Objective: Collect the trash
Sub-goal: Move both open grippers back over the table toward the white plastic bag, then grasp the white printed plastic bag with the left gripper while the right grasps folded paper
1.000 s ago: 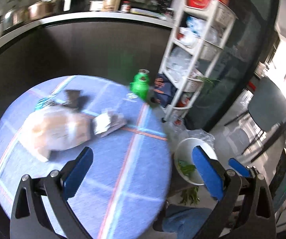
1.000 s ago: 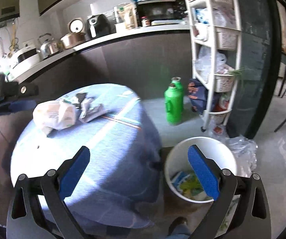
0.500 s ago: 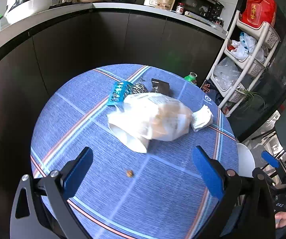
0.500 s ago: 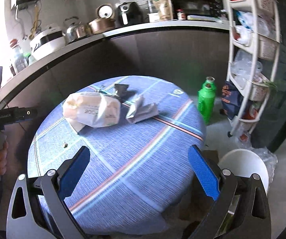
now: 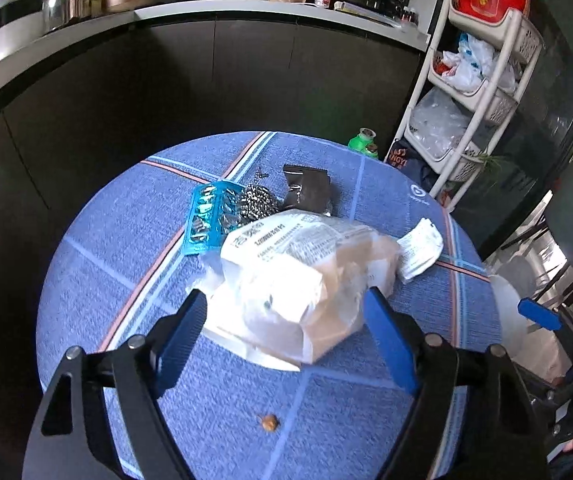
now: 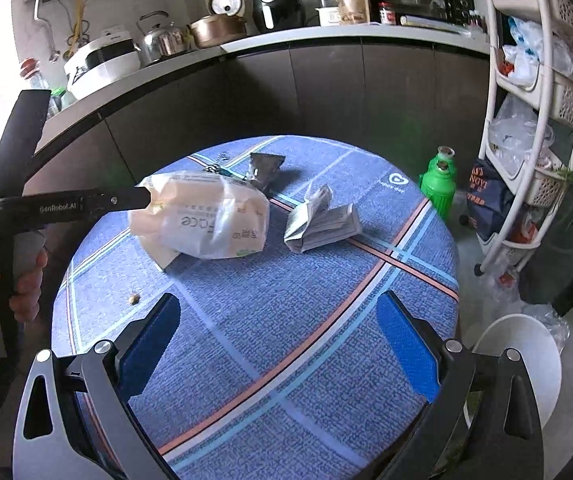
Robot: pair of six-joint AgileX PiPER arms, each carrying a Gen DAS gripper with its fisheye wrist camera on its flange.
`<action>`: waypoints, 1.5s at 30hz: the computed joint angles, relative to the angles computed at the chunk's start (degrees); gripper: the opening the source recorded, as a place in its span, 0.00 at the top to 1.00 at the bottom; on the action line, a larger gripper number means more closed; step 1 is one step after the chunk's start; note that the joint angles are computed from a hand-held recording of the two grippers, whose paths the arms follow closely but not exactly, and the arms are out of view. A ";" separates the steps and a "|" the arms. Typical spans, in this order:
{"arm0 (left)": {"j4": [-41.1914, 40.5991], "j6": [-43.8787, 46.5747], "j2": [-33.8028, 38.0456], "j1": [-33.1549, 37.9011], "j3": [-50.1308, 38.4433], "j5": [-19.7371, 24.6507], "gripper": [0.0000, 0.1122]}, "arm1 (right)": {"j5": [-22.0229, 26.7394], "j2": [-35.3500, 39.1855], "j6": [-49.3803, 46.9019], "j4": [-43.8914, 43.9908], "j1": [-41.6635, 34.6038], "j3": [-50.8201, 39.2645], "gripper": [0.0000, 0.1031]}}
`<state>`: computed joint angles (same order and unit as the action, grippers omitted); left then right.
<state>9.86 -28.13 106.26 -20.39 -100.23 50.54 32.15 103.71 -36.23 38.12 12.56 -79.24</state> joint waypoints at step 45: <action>11.92 -20.06 -24.58 -1.51 23.47 2.91 0.92 | 0.39 16.50 16.27 -13.29 4.16 -21.34 0.98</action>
